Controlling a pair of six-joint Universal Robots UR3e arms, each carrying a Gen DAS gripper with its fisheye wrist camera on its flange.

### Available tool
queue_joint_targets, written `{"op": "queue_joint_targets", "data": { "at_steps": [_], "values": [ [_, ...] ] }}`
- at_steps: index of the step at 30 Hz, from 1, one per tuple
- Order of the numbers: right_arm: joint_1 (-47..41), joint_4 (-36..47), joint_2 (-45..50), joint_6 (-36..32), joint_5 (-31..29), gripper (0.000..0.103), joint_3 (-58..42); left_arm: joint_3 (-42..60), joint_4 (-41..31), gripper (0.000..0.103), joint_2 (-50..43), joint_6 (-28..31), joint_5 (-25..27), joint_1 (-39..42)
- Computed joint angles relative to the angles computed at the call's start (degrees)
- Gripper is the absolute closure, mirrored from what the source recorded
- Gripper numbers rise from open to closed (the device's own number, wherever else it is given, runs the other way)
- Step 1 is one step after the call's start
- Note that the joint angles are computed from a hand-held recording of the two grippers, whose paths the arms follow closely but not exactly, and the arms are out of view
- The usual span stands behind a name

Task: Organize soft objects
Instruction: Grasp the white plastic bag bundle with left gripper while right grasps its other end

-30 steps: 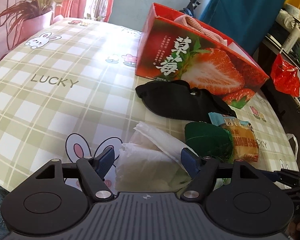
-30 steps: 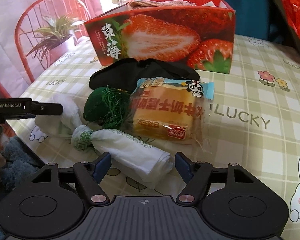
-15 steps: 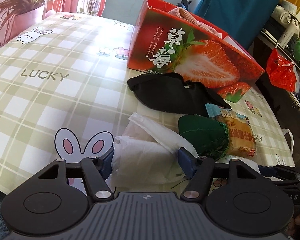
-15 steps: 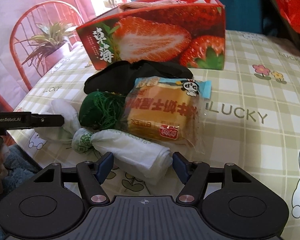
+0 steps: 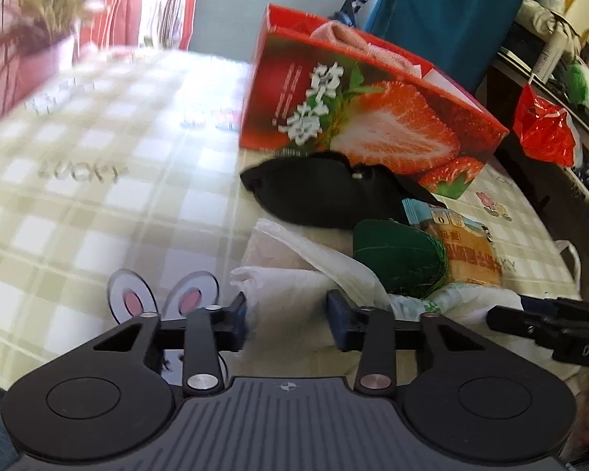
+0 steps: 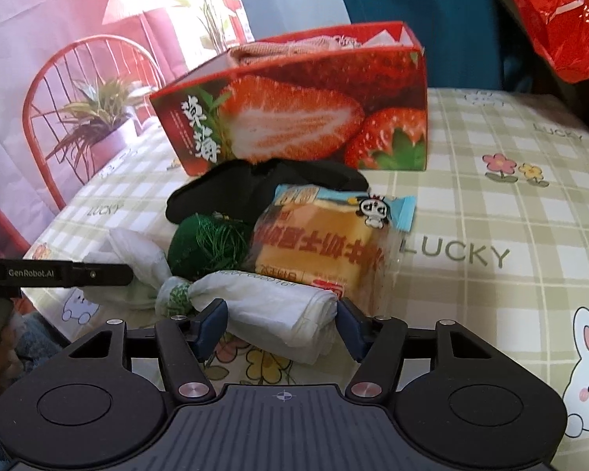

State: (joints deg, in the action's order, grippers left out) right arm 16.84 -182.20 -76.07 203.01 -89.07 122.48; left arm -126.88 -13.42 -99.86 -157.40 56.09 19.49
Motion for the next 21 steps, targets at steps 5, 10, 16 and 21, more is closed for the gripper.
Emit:
{"op": "queue_joint_targets", "data": {
  "at_steps": [5, 10, 16, 21],
  "values": [
    [0.1, -3.9, 0.2, -0.2, 0.0, 0.062, 1.2, -0.9, 1.4, 0.073, 0.8, -0.2, -1.1, 0.8],
    [0.0, -7.2, 0.2, -0.2, -0.2, 0.071, 2.3, -1.1, 1.7, 0.075, 1.0, -0.4, -1.5, 0.9],
    [0.5, -9.3, 0.5, -0.6, -0.4, 0.078, 2.4, -2.4, 4.4, 0.079, 1.2, -0.5, -2.6, 1.6],
    [0.1, -13.2, 0.2, -1.8, 0.1, 0.081, 2.9, -6.4, 12.8, 0.081, 3.2, -0.6, -5.0, 2.8]
  ]
}}
